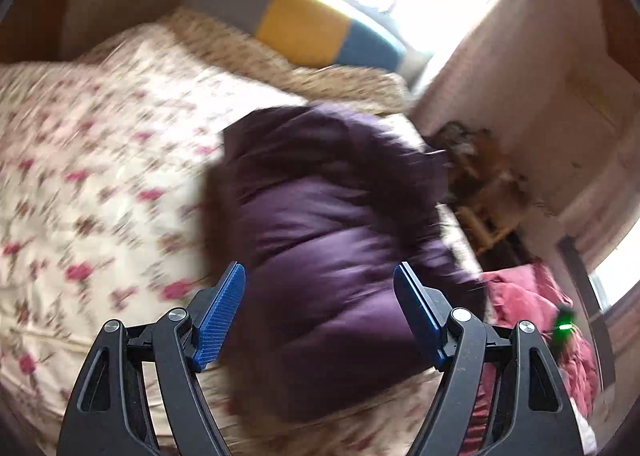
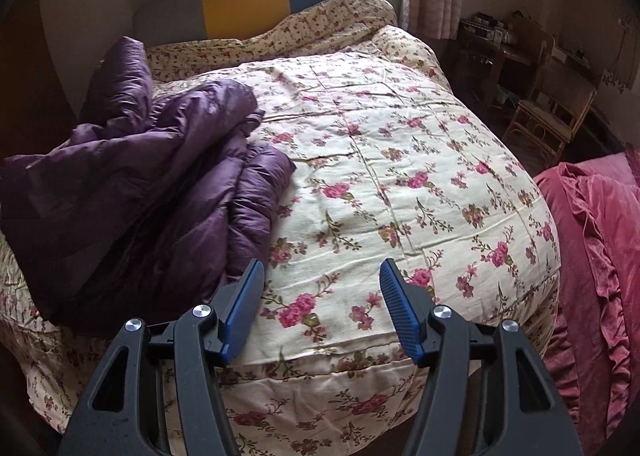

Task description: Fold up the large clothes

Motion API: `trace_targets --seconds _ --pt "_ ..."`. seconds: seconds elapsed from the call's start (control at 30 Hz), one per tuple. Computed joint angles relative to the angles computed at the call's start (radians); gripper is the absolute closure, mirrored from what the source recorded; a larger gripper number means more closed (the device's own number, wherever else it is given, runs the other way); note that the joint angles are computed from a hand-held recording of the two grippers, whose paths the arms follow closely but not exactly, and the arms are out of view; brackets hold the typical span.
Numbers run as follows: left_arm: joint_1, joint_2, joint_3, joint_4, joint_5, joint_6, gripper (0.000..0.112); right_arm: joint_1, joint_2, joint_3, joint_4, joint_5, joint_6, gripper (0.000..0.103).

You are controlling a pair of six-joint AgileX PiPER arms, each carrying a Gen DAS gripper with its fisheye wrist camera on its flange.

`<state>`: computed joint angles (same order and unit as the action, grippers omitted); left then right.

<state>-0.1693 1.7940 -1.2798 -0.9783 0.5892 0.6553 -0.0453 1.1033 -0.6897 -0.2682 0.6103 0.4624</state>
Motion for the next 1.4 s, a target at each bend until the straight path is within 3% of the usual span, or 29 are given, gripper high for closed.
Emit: trace_targets --seconds 0.43,0.8,0.9,1.27,1.4 --pt "-0.041 0.062 0.066 -0.027 -0.051 0.076 0.039 0.222 0.015 -0.099 -0.049 0.072 0.083 0.043" --pt "-0.02 0.098 0.025 -0.064 0.007 0.101 0.039 0.265 0.018 -0.148 -0.001 0.081 0.064 0.038" --pt "-0.021 0.102 0.022 -0.07 0.008 0.117 0.039 0.259 0.015 -0.164 0.045 0.078 0.028 0.031" --pt "-0.02 0.122 -0.008 -0.067 0.042 0.141 0.042 0.298 0.056 -0.255 0.079 0.072 -0.025 0.029" --pt "-0.007 0.133 -0.017 -0.079 0.068 0.143 0.042 0.308 0.105 -0.269 0.087 0.077 -0.057 0.046"
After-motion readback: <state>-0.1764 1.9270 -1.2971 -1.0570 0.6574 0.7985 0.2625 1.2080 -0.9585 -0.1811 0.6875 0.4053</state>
